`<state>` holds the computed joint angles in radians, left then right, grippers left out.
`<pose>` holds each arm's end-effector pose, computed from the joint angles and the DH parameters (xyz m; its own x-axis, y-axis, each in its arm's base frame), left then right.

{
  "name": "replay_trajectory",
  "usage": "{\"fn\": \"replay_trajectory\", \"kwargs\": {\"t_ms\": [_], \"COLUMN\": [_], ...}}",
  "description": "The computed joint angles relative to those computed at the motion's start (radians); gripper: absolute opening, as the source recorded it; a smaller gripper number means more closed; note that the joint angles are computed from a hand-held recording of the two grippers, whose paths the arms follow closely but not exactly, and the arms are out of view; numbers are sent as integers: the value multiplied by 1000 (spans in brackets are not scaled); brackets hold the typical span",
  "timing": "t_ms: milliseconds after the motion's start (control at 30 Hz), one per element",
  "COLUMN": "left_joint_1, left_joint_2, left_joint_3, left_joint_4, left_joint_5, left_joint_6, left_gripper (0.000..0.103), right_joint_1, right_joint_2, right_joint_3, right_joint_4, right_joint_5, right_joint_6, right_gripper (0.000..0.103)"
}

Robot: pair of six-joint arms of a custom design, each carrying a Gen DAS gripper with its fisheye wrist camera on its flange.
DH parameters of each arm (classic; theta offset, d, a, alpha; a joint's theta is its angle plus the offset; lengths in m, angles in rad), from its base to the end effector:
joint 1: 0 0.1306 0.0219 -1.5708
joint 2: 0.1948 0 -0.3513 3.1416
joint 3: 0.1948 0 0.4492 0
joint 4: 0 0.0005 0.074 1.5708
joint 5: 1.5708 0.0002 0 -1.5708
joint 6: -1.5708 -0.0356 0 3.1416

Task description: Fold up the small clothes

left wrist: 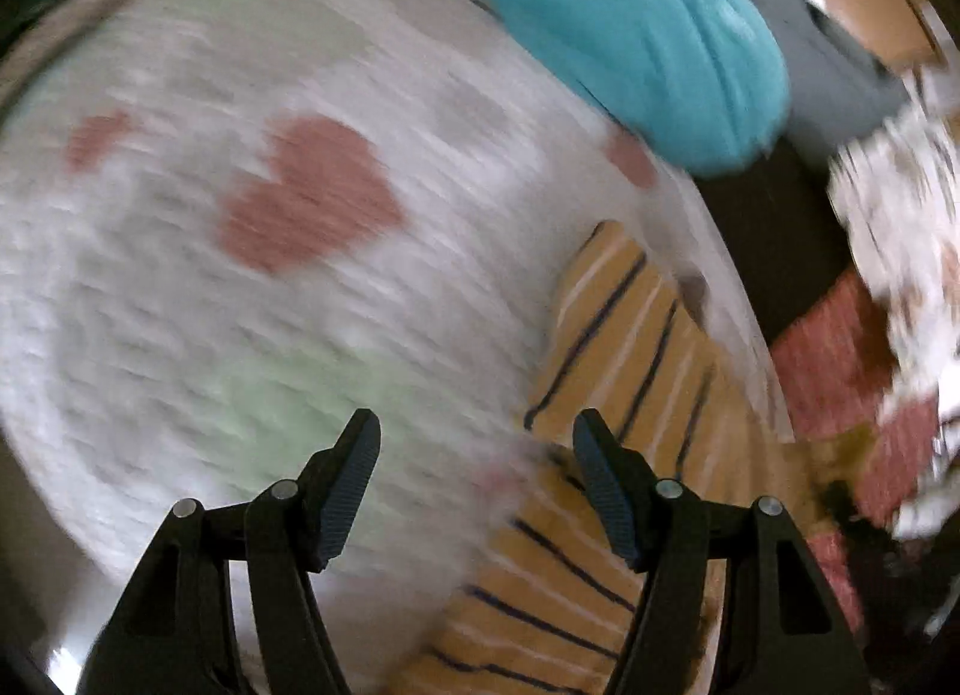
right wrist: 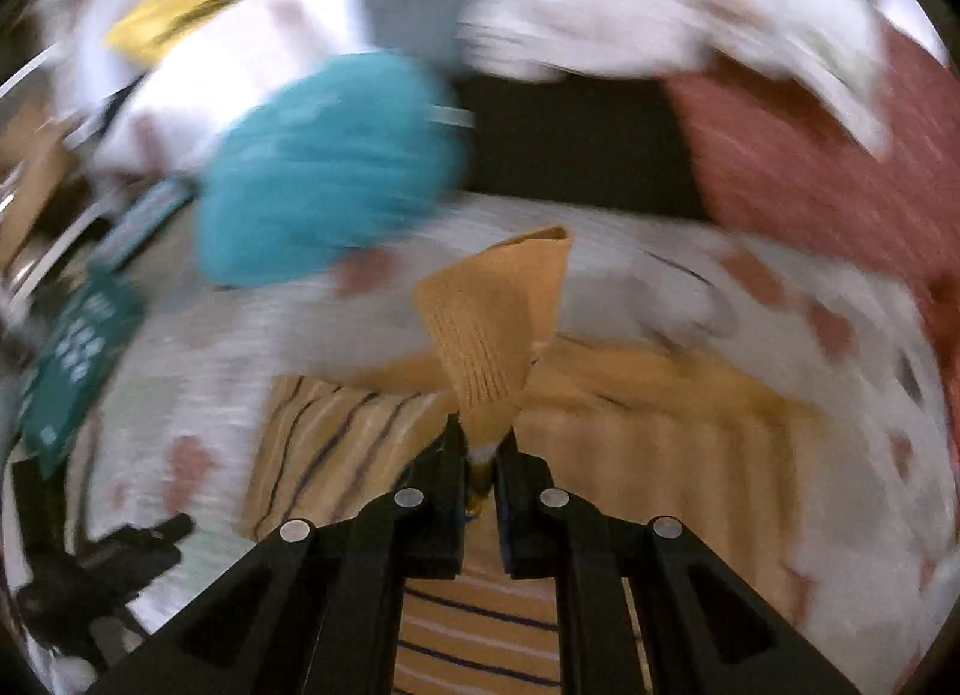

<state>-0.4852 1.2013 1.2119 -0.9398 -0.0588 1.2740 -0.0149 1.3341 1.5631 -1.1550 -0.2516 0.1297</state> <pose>0.4213 -0.2203 0.3934 -0.6227 -0.7508 -0.2200 -0.5506 0.6204 -0.5585 0.5098 0.0008 0.4967 -0.7749 -0.1137 -0.6217 -0.2374 0.9640 0.1196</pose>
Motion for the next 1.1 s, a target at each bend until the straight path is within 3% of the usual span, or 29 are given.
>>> {"fn": "replay_trajectory", "kwargs": {"t_ms": [133,200,367,400,433,467,500,600,700,767,833,867,900,1033,1100], "left_joint_1": [-34,-47,-67,-74,-77,-83,-91,-92,-89,-85,-86,-89,-90,-100,-115], "left_joint_2": [137,198,335,347,359,373,390,405,402,380,353,314,302,260,291], "left_joint_3": [105,154,294,310,323,339,359,378,371,345,320,285,275,245,289], "left_joint_4": [53,41,-66,-74,-86,-104,-133,-140,-125,-109,-96,-87,-61,35,-5], "left_joint_5": [120,161,104,91,84,78,65,34,39,47,42,39,41,56,36], "left_joint_6": [-94,-117,-186,-185,-188,-190,-187,-197,-192,-180,-180,-179,-179,-211,-245], "left_gripper": [67,68,68,59,35,25,21,13,12,11,8,8,7,5,5], "right_joint_1": [-145,-197,-286,-301,-316,-332,-355,-402,-425,-415,-396,-386,-377,-372,-382], "right_joint_2": [50,61,77,76,75,81,87,92,129,151,161,164,161,121,107], "right_joint_3": [-22,-51,-87,-96,-104,-107,-110,-121,-93,-73,-67,-67,-70,-76,-75], "right_joint_4": [-56,-62,-58,-46,-33,-27,-20,12,21,24,29,27,31,46,68], "right_joint_5": [-35,-74,-159,-162,-163,-169,-183,-230,-315,-332,-306,-286,-266,-223,-218], "right_joint_6": [-14,-29,-26,-23,-23,-20,-19,-39,-116,-118,-98,-84,-73,-33,-44], "right_gripper": [12,12,17,18,18,18,21,44,47,48,46,35,13,11,10]}}
